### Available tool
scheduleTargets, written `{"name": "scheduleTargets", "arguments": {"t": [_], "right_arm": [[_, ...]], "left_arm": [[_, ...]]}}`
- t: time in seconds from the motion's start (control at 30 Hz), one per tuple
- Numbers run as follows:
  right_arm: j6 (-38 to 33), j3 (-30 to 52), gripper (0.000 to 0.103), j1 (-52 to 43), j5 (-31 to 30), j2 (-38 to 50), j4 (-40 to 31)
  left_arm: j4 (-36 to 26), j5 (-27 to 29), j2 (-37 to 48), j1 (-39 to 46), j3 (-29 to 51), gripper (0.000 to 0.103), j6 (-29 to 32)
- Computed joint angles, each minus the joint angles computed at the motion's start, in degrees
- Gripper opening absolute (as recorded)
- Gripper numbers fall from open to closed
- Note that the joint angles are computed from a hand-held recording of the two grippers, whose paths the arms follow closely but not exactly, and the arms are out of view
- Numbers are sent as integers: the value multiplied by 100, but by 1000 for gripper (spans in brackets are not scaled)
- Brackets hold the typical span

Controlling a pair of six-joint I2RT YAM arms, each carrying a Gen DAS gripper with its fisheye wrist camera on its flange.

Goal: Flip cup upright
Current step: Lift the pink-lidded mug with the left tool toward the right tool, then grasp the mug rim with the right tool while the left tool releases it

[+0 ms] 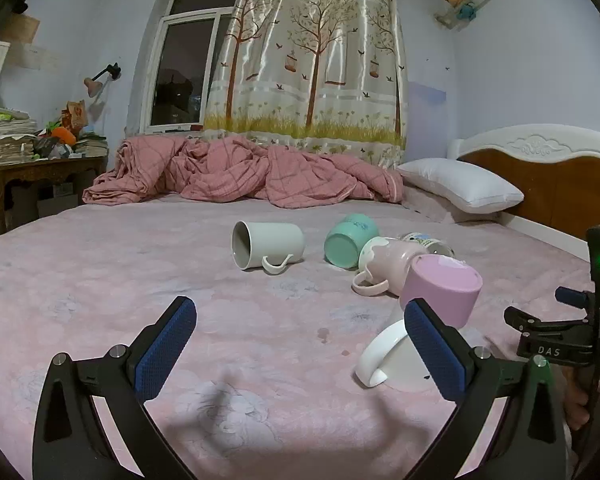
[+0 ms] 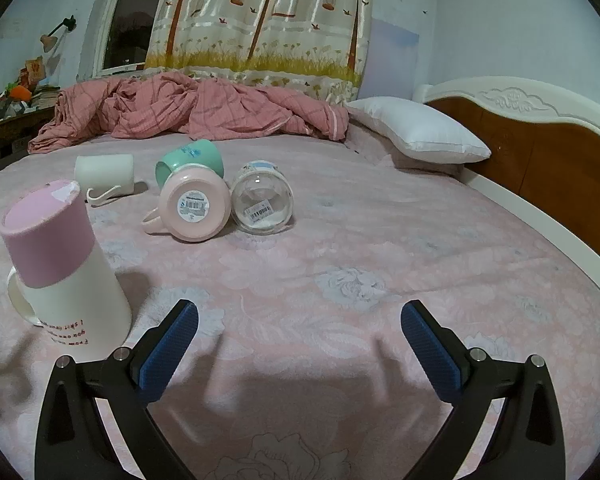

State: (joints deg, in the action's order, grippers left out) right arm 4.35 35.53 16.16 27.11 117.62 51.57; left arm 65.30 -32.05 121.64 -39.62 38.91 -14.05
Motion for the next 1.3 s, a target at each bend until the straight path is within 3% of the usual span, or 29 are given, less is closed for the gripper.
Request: {"name": "scheduleTargets", "arguments": {"t": [0.37, 0.53, 0.8, 1.0, 1.1, 1.2, 1.23, 1.3], "right_arm": [[-167, -375, 102, 232, -598, -622, -175], [175, -182, 102, 200, -1571, -674, -841], [684, 1419, 102, 517, -2087, 105, -2686], [721, 2469, 102, 688, -2173, 717, -3415], [713, 2943, 102, 765, -2067, 982, -3796], [858, 3202, 93, 770, -2063, 1196, -3917], [823, 3113, 81, 744, -2207, 1139, -3798], [819, 2971, 78, 755, -2226, 1072, -3567]], "left_arm": [[-216, 61, -790, 35, -400, 103, 24], [-531, 419, -1166, 299, -541, 103, -284], [-376, 420, -1305, 472, -701, 103, -382], [-303, 583, -1352, 650, -792, 103, -631], [-71, 399, -1307, 606, -836, 103, -403], [56, 266, -1342, 544, -872, 103, -233], [126, 344, -1369, 545, -913, 103, -225], [276, 362, -1389, 522, -982, 103, -179]]}}
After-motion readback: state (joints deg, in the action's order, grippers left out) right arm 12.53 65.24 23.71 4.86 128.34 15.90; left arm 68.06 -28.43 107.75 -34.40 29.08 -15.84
